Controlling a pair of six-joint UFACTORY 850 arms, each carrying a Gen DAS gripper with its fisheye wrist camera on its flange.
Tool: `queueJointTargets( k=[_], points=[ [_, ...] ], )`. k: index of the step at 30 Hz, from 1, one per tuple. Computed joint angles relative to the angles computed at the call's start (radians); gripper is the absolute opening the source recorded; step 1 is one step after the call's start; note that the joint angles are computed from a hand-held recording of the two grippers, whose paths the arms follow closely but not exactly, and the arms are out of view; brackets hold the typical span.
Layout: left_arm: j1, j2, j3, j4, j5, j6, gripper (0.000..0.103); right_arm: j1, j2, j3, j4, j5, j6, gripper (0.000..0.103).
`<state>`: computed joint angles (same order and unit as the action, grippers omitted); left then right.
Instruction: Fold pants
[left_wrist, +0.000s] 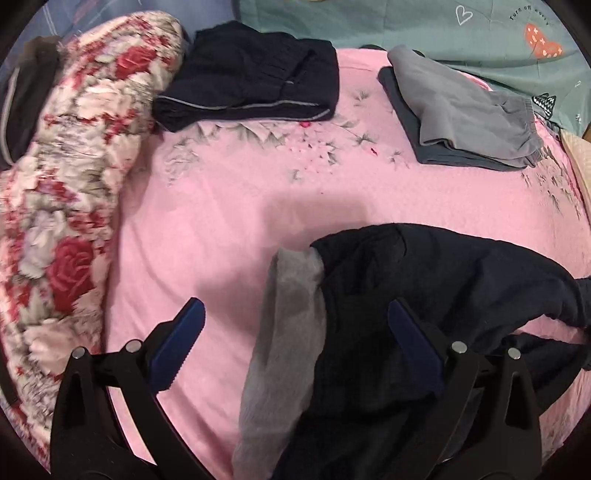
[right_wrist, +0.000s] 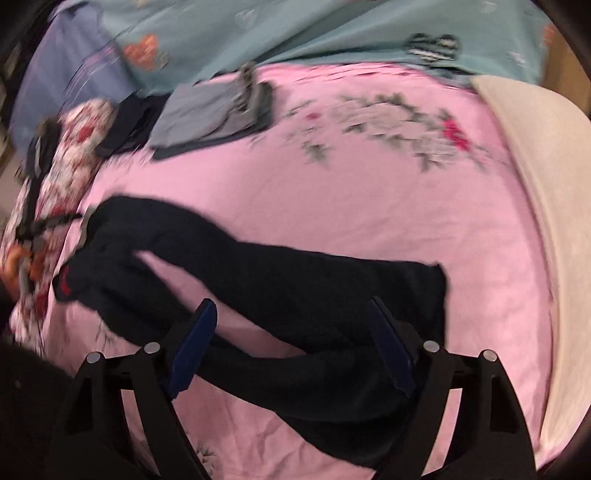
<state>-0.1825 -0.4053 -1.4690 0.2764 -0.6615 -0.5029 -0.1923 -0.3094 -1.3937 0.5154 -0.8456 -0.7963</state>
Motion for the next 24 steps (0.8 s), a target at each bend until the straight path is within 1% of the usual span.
queueJointTargets(
  k=[1, 3, 5, 6, 7, 8, 9, 10, 11, 12, 14, 16, 17, 19, 21, 22, 23, 24],
  points=[
    [0.012, -0.021, -0.015, -0.053, 0.003, 0.043, 0.101, 0.011, -0.023, -0.017, -0.021, -0.016, -0.004, 0.081],
    [0.024, -0.047, -0.032, -0.1, 0.001, 0.077, 0.101, 0.036, -0.086, -0.064, -0.094, -0.053, 0.02, 0.077],
    [0.038, -0.074, -0.052, -0.155, -0.002, 0.112, 0.101, 0.048, -0.124, -0.094, -0.155, -0.08, 0.047, 0.071],
    [0.045, -0.088, -0.063, -0.187, -0.007, 0.131, 0.101, 0.054, -0.135, -0.1, -0.174, -0.094, 0.051, 0.064],
    [0.053, -0.1, -0.072, -0.218, -0.01, 0.153, 0.101, 0.06, -0.148, -0.11, -0.177, -0.127, 0.039, 0.054],
    [0.059, -0.109, -0.08, -0.254, -0.016, 0.18, 0.101, 0.065, -0.155, -0.114, -0.188, -0.141, 0.032, 0.049],
    [0.064, -0.116, -0.083, -0.29, -0.017, 0.206, 0.101, 0.074, -0.157, -0.115, -0.211, -0.148, 0.026, 0.035],
    [0.068, -0.121, -0.082, -0.317, -0.014, 0.222, 0.101, 0.084, -0.157, -0.116, -0.238, -0.155, 0.014, 0.022],
    [0.069, -0.122, -0.077, -0.319, -0.008, 0.217, 0.101, 0.089, -0.154, -0.118, -0.246, -0.157, 0.01, 0.017],
    [0.069, -0.119, -0.068, -0.325, 0.004, 0.216, 0.101, 0.095, -0.152, -0.127, -0.27, -0.15, 0.023, 0.006],
    [0.069, -0.108, -0.043, -0.362, 0.042, 0.247, 0.096, 0.093, -0.158, -0.174, -0.273, -0.132, 0.023, 0.005],
    [0.061, -0.096, -0.026, -0.347, 0.076, 0.257, 0.078, 0.094, -0.169, -0.232, -0.276, -0.104, 0.025, 0.005],
    [0.06, -0.093, -0.023, -0.347, 0.084, 0.261, 0.073, 0.096, -0.187, -0.28, -0.273, -0.09, 0.028, 0.005],
    [0.064, -0.089, -0.017, -0.371, 0.104, 0.273, 0.057, 0.106, -0.228, -0.36, -0.285, -0.051, 0.039, 0.005],
    [0.068, -0.083, -0.013, -0.358, 0.131, 0.232, 0.049, 0.132, -0.29, -0.446, -0.333, 0.01, 0.046, 0.005],
    [0.067, -0.078, -0.009, -0.327, 0.151, 0.189, 0.047, 0.139, -0.313, -0.472, -0.351, 0.034, 0.053, 0.005],
    [0.065, -0.071, -0.005, -0.276, 0.171, 0.13, 0.046, 0.153, -0.344, -0.499, -0.384, 0.083, 0.075, 0.006],
    [0.062, -0.069, -0.005, -0.215, 0.189, 0.06, 0.046, 0.172, -0.37, -0.51, -0.458, 0.152, 0.128, 0.011]
  ],
)
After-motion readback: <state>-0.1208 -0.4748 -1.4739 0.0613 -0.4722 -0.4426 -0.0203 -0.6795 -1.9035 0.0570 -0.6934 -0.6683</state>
